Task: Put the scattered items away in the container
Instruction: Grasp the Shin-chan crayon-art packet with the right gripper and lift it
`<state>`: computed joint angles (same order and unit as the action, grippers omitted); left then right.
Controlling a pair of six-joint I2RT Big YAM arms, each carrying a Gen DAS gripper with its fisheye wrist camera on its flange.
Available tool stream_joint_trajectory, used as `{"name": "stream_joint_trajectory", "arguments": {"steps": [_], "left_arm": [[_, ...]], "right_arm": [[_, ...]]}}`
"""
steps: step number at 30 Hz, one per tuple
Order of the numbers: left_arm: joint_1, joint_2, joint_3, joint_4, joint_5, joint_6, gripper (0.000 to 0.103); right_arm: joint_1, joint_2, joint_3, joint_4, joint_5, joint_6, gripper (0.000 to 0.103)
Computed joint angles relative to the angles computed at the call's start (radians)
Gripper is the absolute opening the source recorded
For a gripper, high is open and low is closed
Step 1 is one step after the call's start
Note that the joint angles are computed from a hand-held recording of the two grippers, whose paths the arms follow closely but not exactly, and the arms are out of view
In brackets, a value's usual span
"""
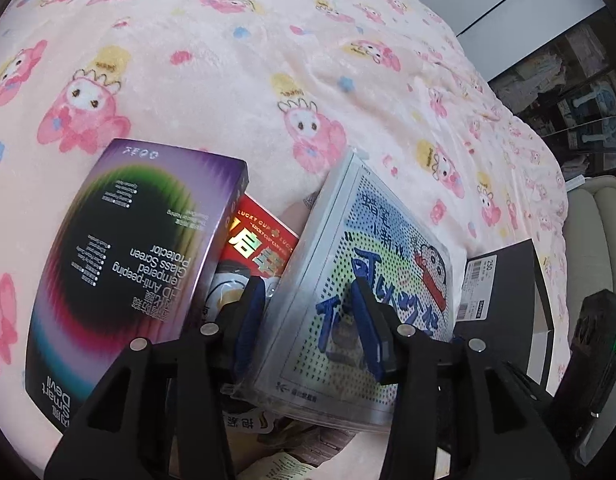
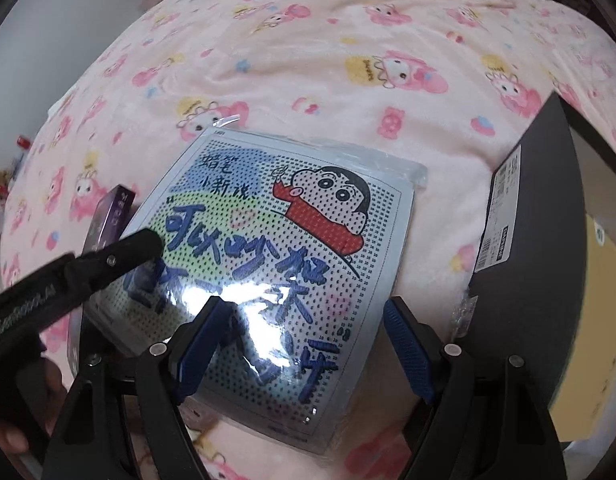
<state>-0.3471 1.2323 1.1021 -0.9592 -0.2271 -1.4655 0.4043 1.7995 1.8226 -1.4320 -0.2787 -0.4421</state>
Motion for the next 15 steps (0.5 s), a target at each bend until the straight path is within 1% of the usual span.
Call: {"name": "stream_joint_trajectory", "arguments": {"steps": [2, 3, 4, 5, 6, 7, 8, 9, 10, 11, 13, 14, 15], "left_arm": [[-0.004, 0.000, 0.005, -0.006, -0.003, 0.014, 0.045], [-0.008, -0.004, 0.007, -0.008, -0.005, 0.021, 0.045], [-0.008, -0.016, -0.003, 0.024, 0.024, 0.037, 0.039], [-0.006, -0.035, -0.025, 0.093, 0.103, 0.060, 0.033], [-0.014, -0.042, -0.033, 0.131, 0.134, 0.062, 0.026], [-0.025, -0.045, -0.032, 0.146, 0.144, 0.061, 0.023], [-0.046, -0.035, -0.012, 0.127, 0.130, 0.064, 0.023], [-0.061, -0.022, 0.012, 0.091, 0.104, 0.069, 0.024], [-0.071, -0.009, 0.034, 0.054, 0.084, 0.069, 0.023], [-0.076, 0.006, 0.060, 0.013, 0.069, 0.065, 0.023], [-0.075, 0.015, 0.081, -0.019, 0.054, 0.065, 0.024], [-0.073, 0.022, 0.092, -0.029, 0.051, 0.077, 0.030], [-0.068, 0.034, 0.099, -0.032, 0.059, 0.099, 0.034]], "right_arm": [[-0.005, -0.005, -0.009, 0.008, -0.007, 0.015, 0.080], [-0.010, -0.011, -0.011, 0.006, -0.015, 0.031, 0.077], [-0.018, -0.003, 0.015, -0.041, -0.059, 0.024, 0.051], [-0.036, 0.021, 0.055, -0.139, -0.175, 0.001, 0.041], [-0.048, 0.023, 0.058, -0.209, -0.274, -0.015, 0.031], [-0.050, 0.011, 0.058, -0.229, -0.285, -0.032, 0.023], [-0.049, -0.021, 0.040, -0.198, -0.257, -0.045, 0.023], [-0.046, -0.074, -0.011, -0.117, -0.206, -0.044, 0.024], [-0.046, -0.116, -0.055, -0.053, -0.153, -0.040, 0.024], [-0.052, -0.135, -0.076, -0.027, -0.130, -0.031, 0.024], [-0.079, -0.151, -0.099, -0.012, -0.114, -0.011, 0.032], [-0.096, -0.152, -0.105, -0.018, -0.118, -0.006, 0.032], [-0.099, -0.149, -0.113, -0.011, -0.141, -0.005, 0.032]]}}
